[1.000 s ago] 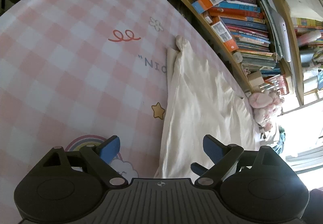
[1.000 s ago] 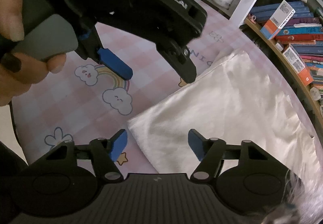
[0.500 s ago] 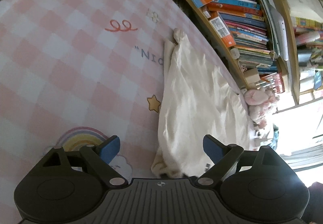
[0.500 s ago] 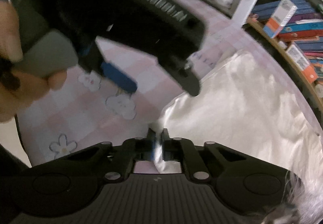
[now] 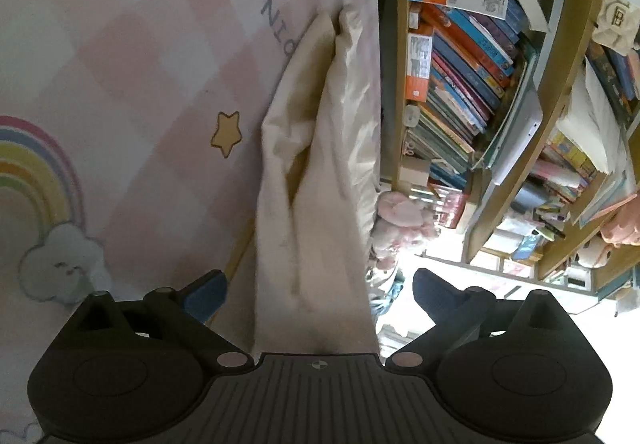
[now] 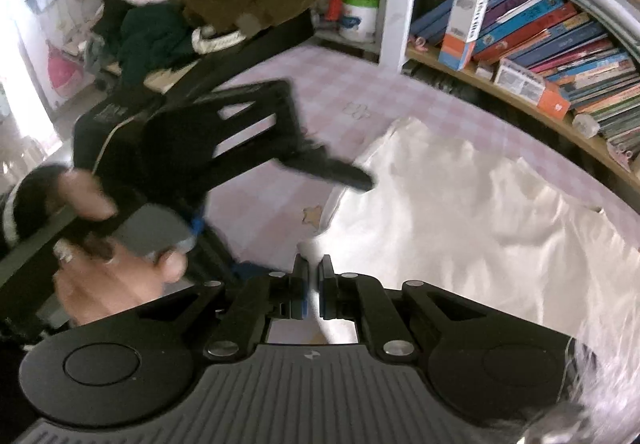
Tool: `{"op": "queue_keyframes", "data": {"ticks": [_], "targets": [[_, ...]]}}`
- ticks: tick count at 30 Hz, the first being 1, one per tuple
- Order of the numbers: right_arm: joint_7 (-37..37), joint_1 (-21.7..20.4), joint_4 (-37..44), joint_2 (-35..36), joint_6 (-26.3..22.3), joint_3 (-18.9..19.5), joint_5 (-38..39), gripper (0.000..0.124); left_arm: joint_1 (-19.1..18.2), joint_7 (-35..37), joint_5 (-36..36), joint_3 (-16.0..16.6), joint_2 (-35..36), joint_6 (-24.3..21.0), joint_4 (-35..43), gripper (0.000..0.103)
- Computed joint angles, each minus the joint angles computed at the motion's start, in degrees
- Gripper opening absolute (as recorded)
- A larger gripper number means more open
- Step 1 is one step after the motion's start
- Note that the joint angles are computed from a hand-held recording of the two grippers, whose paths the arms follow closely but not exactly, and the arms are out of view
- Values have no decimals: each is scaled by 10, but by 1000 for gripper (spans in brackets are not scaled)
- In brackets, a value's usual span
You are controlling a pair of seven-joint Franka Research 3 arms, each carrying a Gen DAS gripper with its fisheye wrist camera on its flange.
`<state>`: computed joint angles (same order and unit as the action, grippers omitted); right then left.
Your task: Fold clothes
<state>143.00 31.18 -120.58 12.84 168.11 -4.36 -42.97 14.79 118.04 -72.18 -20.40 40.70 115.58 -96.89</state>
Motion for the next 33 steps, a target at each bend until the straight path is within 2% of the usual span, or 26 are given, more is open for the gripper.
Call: {"op": "queue_keyframes", "data": {"ticks": [2, 4, 5, 6, 10, 15, 18, 20, 21, 22, 23, 24, 26, 28, 33], "targets": [[-15, -3, -4, -3, -9, 10, 16, 6, 2, 13, -16, -5, 3, 6, -2, 99], [-18, -5, -13, -11, -9, 12, 23, 20, 2, 21, -25, -6, 3, 10, -3, 99], [-18, -7, -17, -15, -10, 13, 26, 31, 2, 23, -27, -6, 3, 11, -3, 99], [-18, -11, -25, -22, -10, 14, 32, 36, 2, 25, -28, -6, 4, 11, -2, 99], [-9, -34, -52, -54, -24, 22, 55, 44, 1, 25, -24, -4, 6, 9, 2, 97], [63, -74, -68, -89, -62, 26, 12, 62, -4, 24, -14, -1, -1, 19, -1, 92], [107, -102, -53, -91, -90, 31, -13, 73, -12, 21, -1, 4, -11, 37, -9, 84], [116, -121, -32, -74, -97, 35, 10, 77, -18, 16, 7, 7, -21, 58, -20, 66], [110, -128, -20, -64, -98, 36, 30, 79, -22, 14, 11, 9, -26, 68, -25, 61], [99, -132, -3, -48, -101, 36, 53, 80, -26, 10, 18, 11, -31, 79, -30, 50], [87, -135, 16, -31, -106, 36, 77, 82, -29, 6, 24, 14, -35, 89, -35, 39], [68, -134, 40, -12, -118, 36, 98, 84, -32, 1, 30, 15, -38, 99, -39, 34], [17, -132, 90, 26, -147, 38, 149, 85, -35, 5, 35, 14, -44, 118, -47, 14], [-36, -133, 146, 65, -180, 42, 199, 85, -35, 19, 38, 13, -51, 135, -56, 9], [-151, -126, 302, 165, -270, 45, 277, 85, -37, 124, 27, 0, -89, 169, -81, 8]]}}
